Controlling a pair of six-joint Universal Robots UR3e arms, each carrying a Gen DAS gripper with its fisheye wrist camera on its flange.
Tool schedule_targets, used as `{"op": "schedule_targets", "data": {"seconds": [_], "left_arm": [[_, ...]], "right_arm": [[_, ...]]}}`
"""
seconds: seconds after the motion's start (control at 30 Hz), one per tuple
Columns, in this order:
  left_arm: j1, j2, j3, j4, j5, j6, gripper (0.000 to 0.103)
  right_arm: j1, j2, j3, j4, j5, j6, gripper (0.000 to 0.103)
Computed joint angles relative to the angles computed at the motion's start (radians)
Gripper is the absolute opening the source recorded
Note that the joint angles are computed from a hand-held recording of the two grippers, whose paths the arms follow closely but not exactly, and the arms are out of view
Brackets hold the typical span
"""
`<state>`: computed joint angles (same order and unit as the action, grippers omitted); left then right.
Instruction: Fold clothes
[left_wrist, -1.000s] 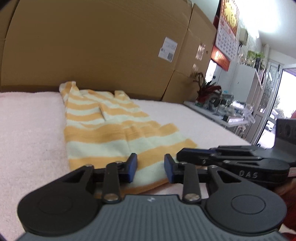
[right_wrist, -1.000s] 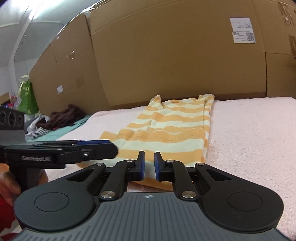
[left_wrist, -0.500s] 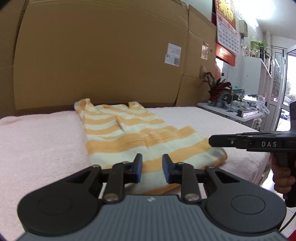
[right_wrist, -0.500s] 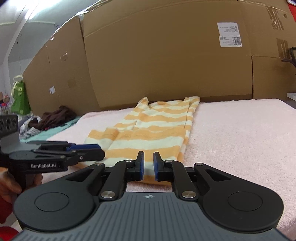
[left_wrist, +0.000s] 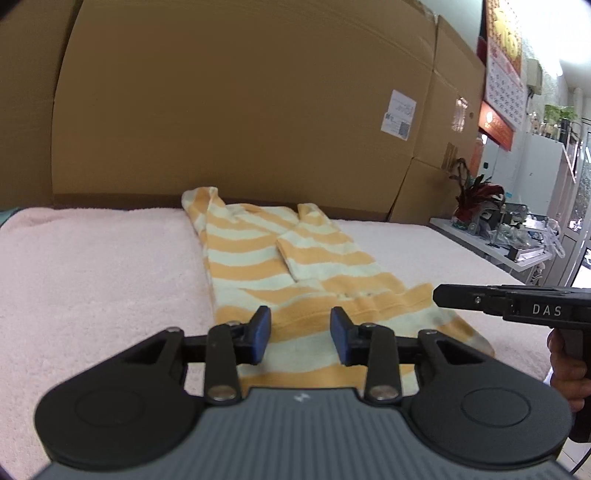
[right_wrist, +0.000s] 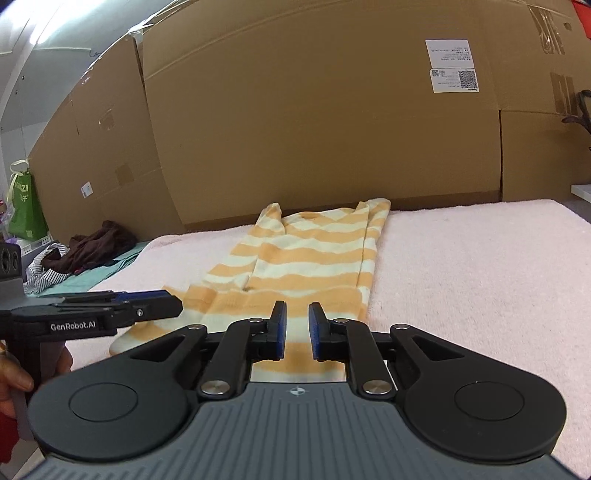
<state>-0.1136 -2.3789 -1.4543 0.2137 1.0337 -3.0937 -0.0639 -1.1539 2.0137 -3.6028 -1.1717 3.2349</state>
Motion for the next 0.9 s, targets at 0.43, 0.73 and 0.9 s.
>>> {"op": "schedule_targets", "data": {"seconds": [0.43,0.73,0.9], "left_arm": [[-0.014,-0.021,0.015,0.001,0.011,0.032,0.057],[-0.030,-0.018,-0.022,0.088,0.069,-0.001,0.058],[-0.033,0.039,-0.242,0.342,0.067,0.041,0.036]], "right_arm": [[-0.033,0.030,0.019,-0.046,-0.007,0.083,0.015],[-0.056,-0.002,0.151,-0.143,0.092,0.026,0.013],[-0.060,-0.022,0.241,-0.211,0.126,-0.077,0.013]]}}
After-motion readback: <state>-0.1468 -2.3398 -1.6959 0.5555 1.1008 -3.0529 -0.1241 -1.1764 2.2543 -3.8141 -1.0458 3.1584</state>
